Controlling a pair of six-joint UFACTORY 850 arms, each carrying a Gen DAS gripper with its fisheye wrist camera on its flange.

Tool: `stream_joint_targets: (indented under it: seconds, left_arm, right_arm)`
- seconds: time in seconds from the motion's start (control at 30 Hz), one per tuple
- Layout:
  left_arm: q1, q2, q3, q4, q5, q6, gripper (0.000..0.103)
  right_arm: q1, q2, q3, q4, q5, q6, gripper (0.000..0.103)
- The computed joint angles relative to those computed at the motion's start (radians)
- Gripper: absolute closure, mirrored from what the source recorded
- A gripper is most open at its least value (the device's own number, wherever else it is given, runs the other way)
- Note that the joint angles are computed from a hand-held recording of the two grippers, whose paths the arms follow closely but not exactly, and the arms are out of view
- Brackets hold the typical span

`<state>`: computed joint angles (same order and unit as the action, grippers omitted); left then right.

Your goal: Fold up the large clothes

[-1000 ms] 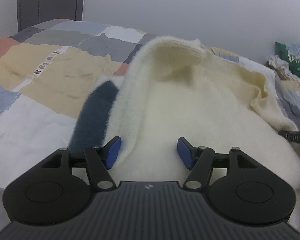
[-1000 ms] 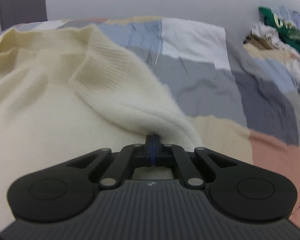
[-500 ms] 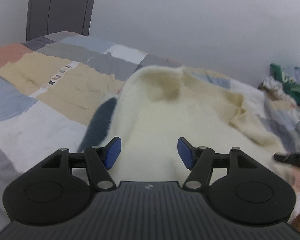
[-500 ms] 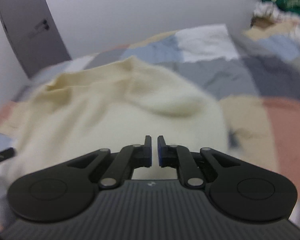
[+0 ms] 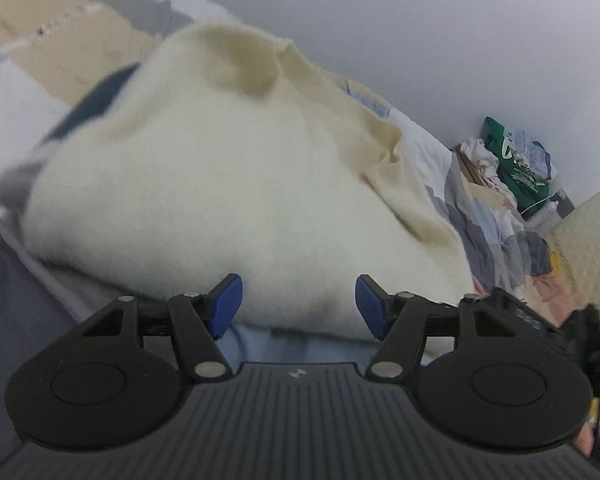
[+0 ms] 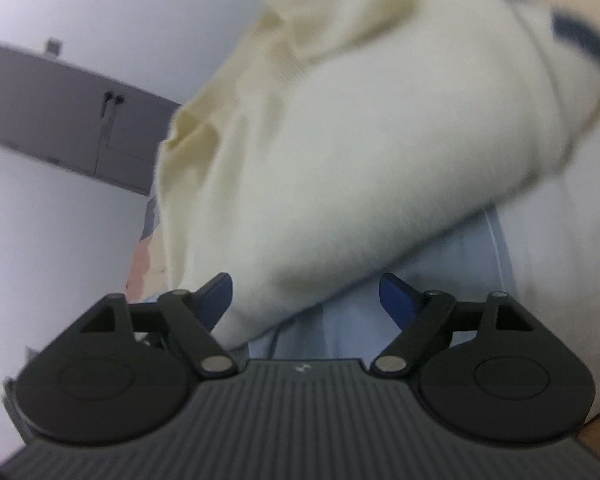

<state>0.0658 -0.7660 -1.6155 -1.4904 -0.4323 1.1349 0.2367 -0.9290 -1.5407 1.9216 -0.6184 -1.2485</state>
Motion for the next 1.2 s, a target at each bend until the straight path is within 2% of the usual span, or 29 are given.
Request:
stream_joint_targets:
  seconds: [0.07, 0.17, 0.37, 0.5, 0.6, 0.67, 0.8, 0.9, 0.93, 1.03, 1.13, 1.2]
  left_arm:
    - [0.004, -0.008, -0.009, 0.015, -0.015, -0.024, 0.026]
    - [0.011, -0.036, -0.044, 0.031, -0.05, -0.052, 0.018]
    - [0.021, -0.065, -0.079, 0.095, -0.104, -0.134, 0.012]
    - [0.042, -0.107, -0.126, 0.164, -0.146, -0.309, 0.011]
    - [0.074, -0.155, -0.168, 0.096, -0.202, -0.372, 0.011]
    - [0.091, -0.182, -0.184, 0.018, -0.209, -0.397, 0.011]
    - [0.122, -0.244, -0.23, -0.11, -0.244, -0.509, 0.012]
    - [0.126, -0.257, -0.236, -0.168, -0.223, -0.527, 0.02]
    - [0.122, -0.254, -0.236, -0.154, -0.198, -0.537, 0.028]
    - [0.113, -0.244, -0.234, -0.117, -0.155, -0.538, 0.043]
    - [0.105, -0.237, -0.237, -0.116, -0.113, -0.487, 0.059]
    - [0.096, -0.222, -0.226, -0.116, -0.08, -0.45, 0.062]
  right_arm:
    - [-0.004, -0.031, -0.031, -0.01, -0.007, 0.088, 0.019]
    - [-0.005, -0.072, -0.068, 0.048, -0.014, 0.125, 0.017]
    - [0.019, -0.127, -0.157, 0.073, 0.001, 0.143, 0.013]
    - [0.017, -0.114, -0.124, 0.225, -0.092, -0.002, 0.013]
    - [0.013, -0.094, -0.088, 0.302, -0.17, -0.097, 0.013]
    - [0.012, -0.086, -0.073, 0.339, -0.207, -0.127, 0.013]
    - [0.009, -0.083, -0.06, 0.346, -0.206, -0.133, 0.013]
    - [0.009, -0.088, -0.068, 0.316, -0.172, -0.1, 0.014]
    - [0.01, -0.085, -0.066, 0.304, -0.147, -0.097, 0.014]
    - [0.005, -0.071, -0.049, 0.277, -0.063, -0.059, 0.014]
    - [-0.004, -0.061, -0.025, 0.345, -0.015, -0.066, 0.017]
    - [-0.006, -0.052, -0.012, 0.398, -0.008, -0.119, 0.017]
